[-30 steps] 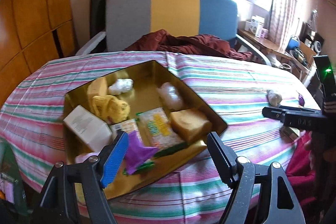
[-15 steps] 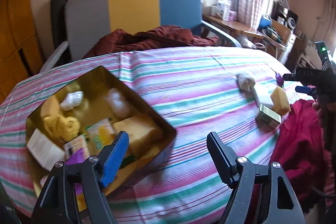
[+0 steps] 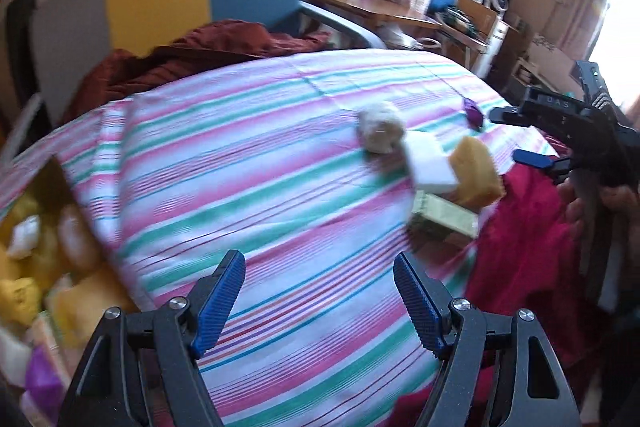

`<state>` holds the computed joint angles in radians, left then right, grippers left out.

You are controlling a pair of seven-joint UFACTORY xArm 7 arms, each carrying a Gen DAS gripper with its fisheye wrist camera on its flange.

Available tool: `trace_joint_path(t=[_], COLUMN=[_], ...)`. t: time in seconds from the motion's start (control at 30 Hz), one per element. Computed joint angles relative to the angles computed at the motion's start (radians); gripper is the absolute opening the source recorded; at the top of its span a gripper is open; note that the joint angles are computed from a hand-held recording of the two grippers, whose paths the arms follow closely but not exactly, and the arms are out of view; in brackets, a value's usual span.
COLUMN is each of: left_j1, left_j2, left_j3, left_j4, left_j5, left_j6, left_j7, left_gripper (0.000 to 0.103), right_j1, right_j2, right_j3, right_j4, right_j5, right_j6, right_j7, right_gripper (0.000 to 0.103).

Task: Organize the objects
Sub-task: 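Move both grippers back toward the remaining pile, then grasp the green-and-white box with the left gripper while the right grasps the yellow sponge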

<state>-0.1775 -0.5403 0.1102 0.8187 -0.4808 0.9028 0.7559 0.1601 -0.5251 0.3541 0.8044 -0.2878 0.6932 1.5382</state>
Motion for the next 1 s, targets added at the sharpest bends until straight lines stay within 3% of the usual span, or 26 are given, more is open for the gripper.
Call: trace_joint_path(t=[0.07,0.17,0.33,0.63,0.67,0.7,0.87,1.0], left_j1=[-0.037,-0.079,-0.135,-0.183,-0.183,-0.182,-0.169,-0.127], left_j2=[-0.002,0.019,0.045,0.160,0.170,0.180,0.166,0.127], left_j3=[-0.020,-0.043,-0.082,-0.144,-0.150,-0.154,-0.112,-0.084], left_j4=[-0.015,-0.011,-0.013,0.005,0.003,0.003,-0.016,-0.043], left_j5=[-0.025,-0.032,-0.041,-0.007,-0.002,0.005,-0.052,-0.056], left_j6=[-0.028,-0.018,-0.031,-0.135,-0.146,-0.149,-0.108,-0.085], left_j7=[0.029,0.059,0.119,0.153,0.153,0.150,0.195,0.190], left_gripper=[0.078,0.089,0.095,0.095,0.092,0.071,0.071,0.071], right_j1=[-0.003,-0.002,-0.005,-0.005,-0.005,-0.003,0.019,0.043], right_j2=[-0.003,-0.012,-0.018,-0.020,-0.019,-0.018,0.006,0.054], right_j3=[0.005,-0.004,-0.010,-0.021,-0.022,-0.024,-0.049,-0.072], right_j4=[-0.004,-0.018,-0.040,-0.062,-0.063,-0.063,-0.053,-0.012], right_j5=[-0.003,0.002,0.012,0.048,0.053,0.058,0.097,0.136], right_j6=[-0.008,-0.033,-0.071,-0.107,-0.107,-0.105,-0.094,-0.032], right_j7=[0.011,0.008,0.002,-0.016,-0.017,-0.021,-0.063,-0.123], right_gripper=[0.077,0.077,0.077,0.077,0.077,0.077,0.077,0.077])
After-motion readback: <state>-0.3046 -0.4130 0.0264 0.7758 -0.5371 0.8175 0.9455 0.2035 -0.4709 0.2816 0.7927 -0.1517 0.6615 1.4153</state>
